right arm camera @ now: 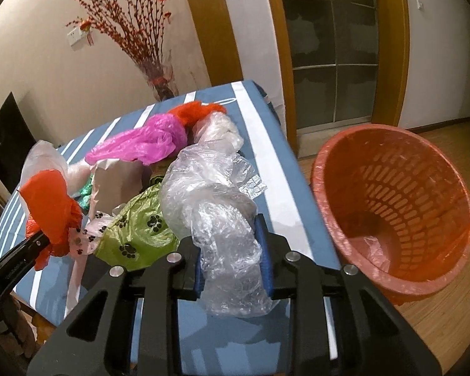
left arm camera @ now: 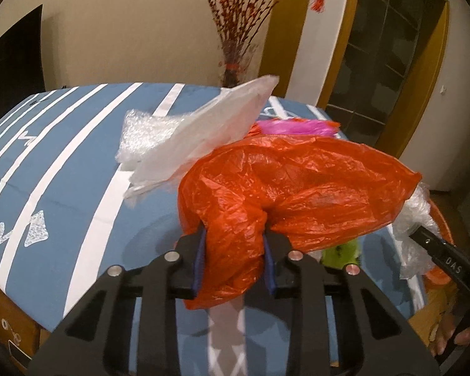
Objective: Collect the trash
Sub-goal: 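Carry both held bags over the orange wastebasket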
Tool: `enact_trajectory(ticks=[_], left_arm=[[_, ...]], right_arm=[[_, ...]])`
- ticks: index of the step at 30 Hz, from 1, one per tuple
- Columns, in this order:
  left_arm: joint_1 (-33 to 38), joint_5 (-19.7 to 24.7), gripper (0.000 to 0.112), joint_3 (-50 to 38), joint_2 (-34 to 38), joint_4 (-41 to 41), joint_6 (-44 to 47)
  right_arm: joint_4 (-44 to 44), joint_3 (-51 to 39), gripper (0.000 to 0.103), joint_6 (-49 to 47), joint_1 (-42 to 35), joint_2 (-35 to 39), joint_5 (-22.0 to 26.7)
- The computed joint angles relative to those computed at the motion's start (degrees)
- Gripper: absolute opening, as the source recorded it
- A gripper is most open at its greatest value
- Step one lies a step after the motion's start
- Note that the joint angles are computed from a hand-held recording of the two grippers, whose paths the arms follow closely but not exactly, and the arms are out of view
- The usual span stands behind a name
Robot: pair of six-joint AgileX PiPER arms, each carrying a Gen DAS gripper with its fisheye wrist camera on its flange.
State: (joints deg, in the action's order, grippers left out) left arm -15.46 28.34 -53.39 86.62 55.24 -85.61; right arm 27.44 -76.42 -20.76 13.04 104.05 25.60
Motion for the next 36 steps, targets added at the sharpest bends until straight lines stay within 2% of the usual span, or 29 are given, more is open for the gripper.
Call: enact_trajectory(ticks=[13,18,23,36], left_arm=[[-3.08,4.35,0.031,-6.21,0.53,-1.73,4.40],[-1.43,4.19,0.031,-7.67,-0.14,-5.70,8.65],[-3.61,5.13,0.031,-10.54,0.33,-6.48,11.43],[-11.03,6.10,0.031,-27.51,12.67,-13.54,20.97]], right_arm=[[2.57,1.73,0.027,-2.18,-2.57,-1.24,-0.30],[3.06,2.06,0.027,-2.86,-2.54,-1.59,-0.51],[3.64,2.00,0.027,-3.54,-3.49,-2.50,-0.78],[1.38,2.61,0.027,-1.60,-9.77,-4.02,-2.57]])
